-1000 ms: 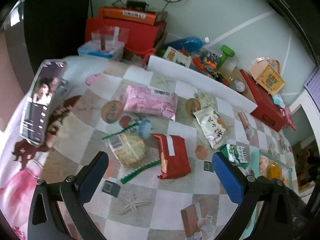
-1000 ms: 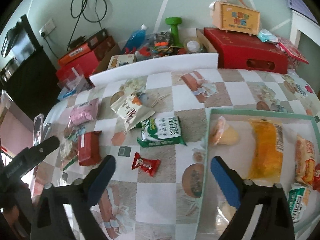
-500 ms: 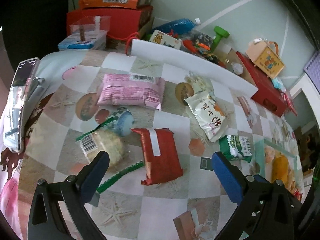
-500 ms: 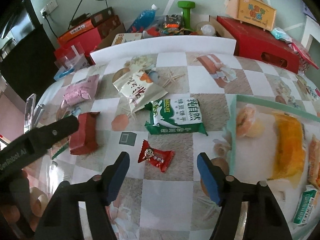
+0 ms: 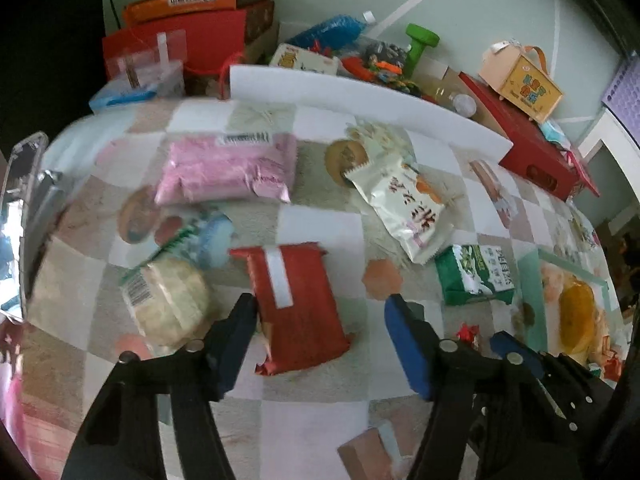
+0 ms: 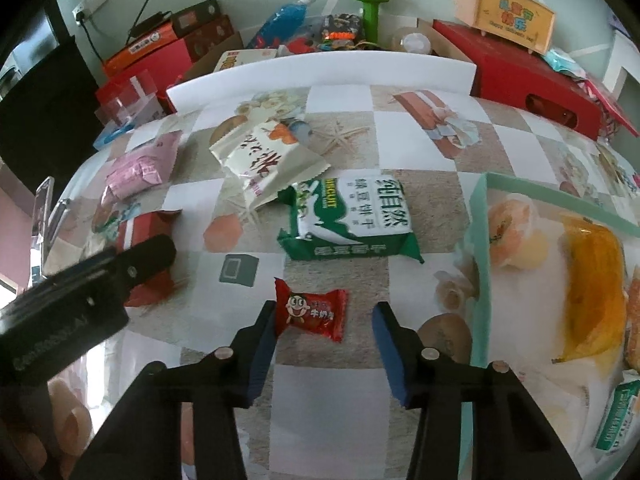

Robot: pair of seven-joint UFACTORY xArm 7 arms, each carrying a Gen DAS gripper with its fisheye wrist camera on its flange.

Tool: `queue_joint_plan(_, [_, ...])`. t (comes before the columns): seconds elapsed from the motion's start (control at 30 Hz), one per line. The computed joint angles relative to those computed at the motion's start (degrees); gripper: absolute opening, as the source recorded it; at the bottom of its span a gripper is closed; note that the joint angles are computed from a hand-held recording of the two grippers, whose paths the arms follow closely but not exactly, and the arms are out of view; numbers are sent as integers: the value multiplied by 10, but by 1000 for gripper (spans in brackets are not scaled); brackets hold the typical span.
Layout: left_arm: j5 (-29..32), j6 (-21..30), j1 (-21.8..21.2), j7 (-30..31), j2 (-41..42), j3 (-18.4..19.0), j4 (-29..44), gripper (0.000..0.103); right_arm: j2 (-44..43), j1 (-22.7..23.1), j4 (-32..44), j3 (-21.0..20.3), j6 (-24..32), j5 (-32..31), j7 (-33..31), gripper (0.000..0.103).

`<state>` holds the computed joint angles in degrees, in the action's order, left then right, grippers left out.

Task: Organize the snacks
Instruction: 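Reach the right gripper to the small red candy while the left approaches the red rectangular package, then close the right gripper on the red candy while the left closes on the red package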

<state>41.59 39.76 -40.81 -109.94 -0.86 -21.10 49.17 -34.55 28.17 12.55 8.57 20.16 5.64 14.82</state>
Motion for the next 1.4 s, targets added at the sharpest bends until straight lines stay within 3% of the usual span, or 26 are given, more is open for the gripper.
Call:
queue_joint_plan(0.27, [5,-15,-2,-13,13,7,-5,55,-4,-13,-3,-5,3,-3,0,47])
queue_joint_plan(0.33, [2,-7,-4,-13,13,7,-3,48,-5,-16,-4,-3,5,-6,1,46])
queue_joint_plan(0.5, [-22,-1,-7,1,10,3,-3,44,-14,-23,-8,1,11,-14,3,39])
queue_joint_plan(0.8, [-59,15,-26,42,34,2,32,43,-43,-16,-21,-13,25,-8,-9,30])
queue_joint_plan(0.93, [-63,5,-33,36,34,5,32,43,-65,-9,-26,-19,35,-1,-20,20])
queue_joint_plan(1.4, [-87,-3,-41,27,20,-2,16,43,-57,-2,-29,-26,32,21,-46,21])
